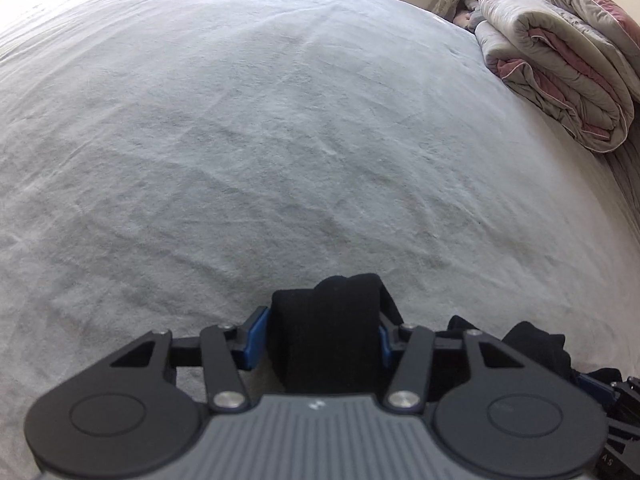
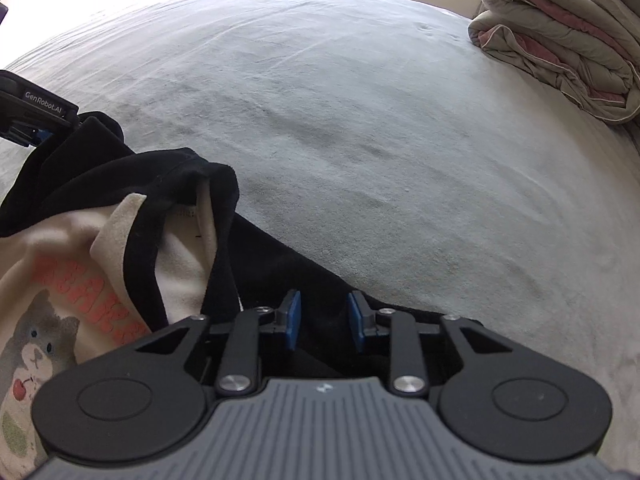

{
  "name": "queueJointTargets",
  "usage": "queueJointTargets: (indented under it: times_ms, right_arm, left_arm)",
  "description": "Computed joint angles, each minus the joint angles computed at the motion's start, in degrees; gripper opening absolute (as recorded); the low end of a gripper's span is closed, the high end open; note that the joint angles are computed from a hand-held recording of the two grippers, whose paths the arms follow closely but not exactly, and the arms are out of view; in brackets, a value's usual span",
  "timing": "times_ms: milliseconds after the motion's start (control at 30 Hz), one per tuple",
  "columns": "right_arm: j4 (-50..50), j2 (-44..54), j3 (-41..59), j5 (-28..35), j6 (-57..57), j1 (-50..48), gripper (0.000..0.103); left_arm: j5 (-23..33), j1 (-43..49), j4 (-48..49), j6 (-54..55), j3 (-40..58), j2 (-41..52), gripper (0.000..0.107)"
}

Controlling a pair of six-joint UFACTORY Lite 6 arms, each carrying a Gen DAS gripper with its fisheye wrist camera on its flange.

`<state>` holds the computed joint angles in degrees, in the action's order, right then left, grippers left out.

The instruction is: Fold clothes

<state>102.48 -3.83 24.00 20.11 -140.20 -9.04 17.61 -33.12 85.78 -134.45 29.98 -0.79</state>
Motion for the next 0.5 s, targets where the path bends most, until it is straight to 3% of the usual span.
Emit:
queueJointTargets:
  times_ms: [67, 100, 267, 500]
  right_arm:
    - [5.91, -0.70, -0.54, -2.00, -4.70, 1.73, 0.008]
    - [6.14, -0.94, -0.50, -2.12, -4.42, 1.53, 0.006]
    - [2.03, -4.69, -0.79, -1.34, 0.89, -3.61, 0.001]
    - [-3.92, -8.82, 1.83, -3.23, 8.35, -13.02, 0.001]
  left_arm:
    - [3.08, -1.74, -3.92, 4.21, 0.11, -0.21, 0.021]
    - [3.50, -1.94, -3.54, 3.75, -0.83, -1.71, 0.016]
    - [8.52, -3.27, -5.06, 0.21, -7.11, -13.64, 0.015]
    - [22.41, -6.81, -21.36, 14.77, -15.94, -36.05, 0.015]
